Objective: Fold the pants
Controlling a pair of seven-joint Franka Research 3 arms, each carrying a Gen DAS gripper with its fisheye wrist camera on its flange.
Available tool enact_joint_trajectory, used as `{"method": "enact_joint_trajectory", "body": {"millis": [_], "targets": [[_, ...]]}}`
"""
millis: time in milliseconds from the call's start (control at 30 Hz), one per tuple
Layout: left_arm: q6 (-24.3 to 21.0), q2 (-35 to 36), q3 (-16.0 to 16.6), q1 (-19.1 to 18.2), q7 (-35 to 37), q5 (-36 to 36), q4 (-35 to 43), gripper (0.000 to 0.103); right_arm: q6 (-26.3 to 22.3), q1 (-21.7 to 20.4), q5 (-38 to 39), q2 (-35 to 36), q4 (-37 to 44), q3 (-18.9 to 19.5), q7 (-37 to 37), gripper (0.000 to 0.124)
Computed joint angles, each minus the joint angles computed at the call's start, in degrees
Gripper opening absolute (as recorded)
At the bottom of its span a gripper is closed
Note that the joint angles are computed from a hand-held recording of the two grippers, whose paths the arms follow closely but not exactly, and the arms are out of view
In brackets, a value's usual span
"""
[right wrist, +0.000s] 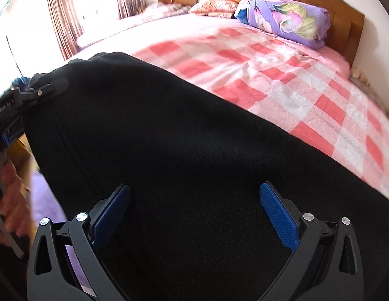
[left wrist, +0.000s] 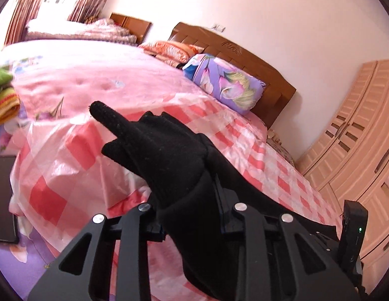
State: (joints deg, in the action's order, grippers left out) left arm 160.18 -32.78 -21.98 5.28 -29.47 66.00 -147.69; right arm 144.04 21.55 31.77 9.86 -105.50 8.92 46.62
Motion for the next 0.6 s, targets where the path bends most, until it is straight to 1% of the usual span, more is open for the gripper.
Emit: {"method": "enact_joint_trajectory", "body": {"millis": [33,67,100,133,233,267,300,333,400,467,500,533,567,600], "targets": [[-3.15,0.79,-0.80,-1.40,4.13,-1.39,2.37,0.027,-1.32,-2.31,8.25,-0.80,0.00,0.64,-3.66,0.098],[-6.68,1.95,-1.99,-2.65,8.29,-2.19,5.19,0.027,-0.83,-3.42,13.36,-1.87,-0.65,0.42,-4.59,0.098],[-9.32,2.94,-2.97,-3.53,10.85,-2.20,7.23,0.027,-0.28,-4.20,17.08,-2.88,-1.25,-0.11,-4.61,0.098],[-12.82,4.76,-4.39,-4.58,14.30,-1.99,10.29,0.027,-0.33,-5.79,22.89,-4.52,-2.02,-1.11,-4.74,0.098],[-21.85,11.57,-8.75,-6.87,21.12,1.28,18.77,0.027,-0.78,-8.78,32.26,-8.13,-3.84,-4.48,-4.90,0.098],[-25.50,15.11,-10.93,-7.55,23.57,3.17,22.34,0.027,-0.88,-9.65,34.69,-9.20,-4.48,-5.61,-5.23,0.098],[-27.70,18.09,-12.12,-8.21,24.89,4.81,25.00,0.027,-0.95,-10.83,37.56,-10.63,-5.48,-7.04,-5.64,0.098],[-30.55,21.95,-13.80,-9.15,26.66,6.94,28.16,0.027,-0.91,-11.50,38.88,-11.46,-6.11,-7.99,-5.65,0.099],[-35.41,29.47,-15.84,-11.61,30.49,10.08,33.77,0.027,-0.61,-13.27,41.00,-13.51,-8.03,-10.17,-5.46,0.099],[-39.66,38.26,-17.00,-15.27,35.82,12.91,39.83,0.028,-0.10,-14.42,41.24,-14.47,-9.28,-11.49,-4.85,0.099],[-41.06,41.50,-16.91,-17.05,38.26,13.84,41.95,0.030,0.18,-15.14,40.99,-15.03,-10.25,-12.19,-4.38,0.099],[-42.45,45.86,-16.87,-19.27,42.65,14.72,44.99,0.031,0.41,-15.52,40.87,-15.29,-10.88,-12.54,-4.10,0.099],[-42.75,48.57,-16.50,-20.81,46.20,14.80,46.84,0.036,0.47,-16.02,40.49,-15.55,-11.68,-12.98,-3.48,0.099],[-42.25,51.68,-16.29,-22.25,51.05,14.20,48.92,0.047,0.13,-16.45,40.02,-15.54,-12.23,-13.35,-2.79,0.099]]}}
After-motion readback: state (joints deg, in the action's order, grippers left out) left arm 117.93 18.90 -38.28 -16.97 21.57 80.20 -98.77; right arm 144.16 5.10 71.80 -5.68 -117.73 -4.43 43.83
